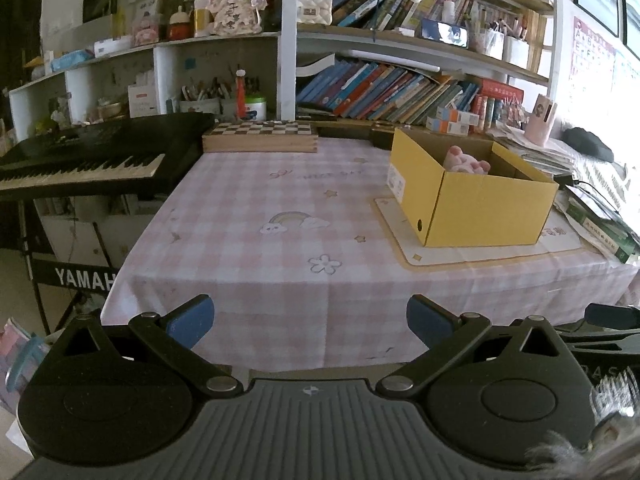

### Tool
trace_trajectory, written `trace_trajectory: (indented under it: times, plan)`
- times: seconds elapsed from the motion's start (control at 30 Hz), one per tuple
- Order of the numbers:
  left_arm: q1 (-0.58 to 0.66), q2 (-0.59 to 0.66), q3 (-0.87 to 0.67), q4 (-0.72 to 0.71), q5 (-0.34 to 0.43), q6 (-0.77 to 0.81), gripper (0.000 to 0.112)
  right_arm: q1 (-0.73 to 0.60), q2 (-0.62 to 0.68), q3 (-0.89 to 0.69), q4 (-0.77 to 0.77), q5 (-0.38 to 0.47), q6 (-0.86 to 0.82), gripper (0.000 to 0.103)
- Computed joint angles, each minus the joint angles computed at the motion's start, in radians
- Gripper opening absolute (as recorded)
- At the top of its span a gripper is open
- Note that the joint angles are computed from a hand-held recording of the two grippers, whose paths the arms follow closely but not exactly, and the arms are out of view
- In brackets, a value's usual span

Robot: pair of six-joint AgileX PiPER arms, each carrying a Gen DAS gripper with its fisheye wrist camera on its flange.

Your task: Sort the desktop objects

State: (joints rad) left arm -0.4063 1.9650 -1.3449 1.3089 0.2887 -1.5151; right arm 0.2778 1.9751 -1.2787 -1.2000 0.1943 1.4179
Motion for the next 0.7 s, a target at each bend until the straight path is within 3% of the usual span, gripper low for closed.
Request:
trace_trajectory:
  times: [0.7]
  plan:
    - [0.039,0.014,-0.012,-0.092,-0.066,0.115,0.103,0.028,0.021,-0.028,-0.010,0.037,0.031,0.102]
